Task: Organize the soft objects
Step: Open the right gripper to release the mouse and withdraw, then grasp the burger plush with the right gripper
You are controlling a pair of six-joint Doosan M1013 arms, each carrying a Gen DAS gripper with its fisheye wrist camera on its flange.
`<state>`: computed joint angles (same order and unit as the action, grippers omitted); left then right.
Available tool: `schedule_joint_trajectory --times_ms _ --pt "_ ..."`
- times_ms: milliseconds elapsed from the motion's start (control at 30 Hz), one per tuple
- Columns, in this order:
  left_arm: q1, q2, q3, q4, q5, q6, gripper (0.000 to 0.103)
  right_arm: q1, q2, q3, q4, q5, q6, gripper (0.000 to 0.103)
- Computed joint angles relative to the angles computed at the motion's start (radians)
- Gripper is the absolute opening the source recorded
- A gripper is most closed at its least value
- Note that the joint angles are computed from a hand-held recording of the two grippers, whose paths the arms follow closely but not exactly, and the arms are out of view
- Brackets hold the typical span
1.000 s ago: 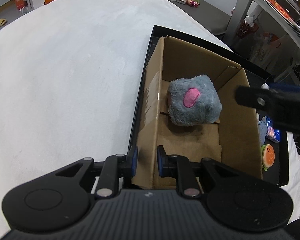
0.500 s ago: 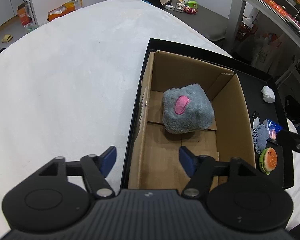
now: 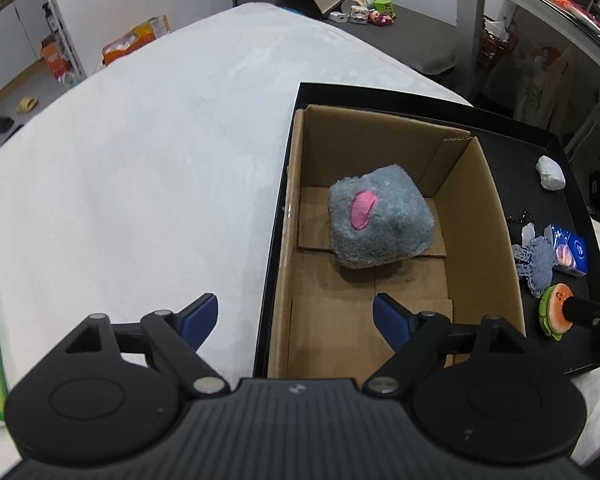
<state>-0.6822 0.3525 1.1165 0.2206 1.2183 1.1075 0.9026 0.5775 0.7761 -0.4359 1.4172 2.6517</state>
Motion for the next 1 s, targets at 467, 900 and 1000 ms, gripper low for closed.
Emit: schedule_joint_trajectory --times_ms 467,900,1000 --pt "-0.023 0.041 -0.042 -0.023 0.040 0.092 0.096 -0.021 -0.057 0.173 0.056 -0.062 0.078 0.093" --pt "-0.034 0.062 -0.063 -0.010 0.069 0.089 0.096 -0.034 -0.069 0.222 0.069 -0.069 0.125 0.048" --pt "-0.036 0.066 -0.070 0.001 0.079 0.078 0.096 -0.039 -0.079 0.236 0.085 -0.078 0.137 0.046"
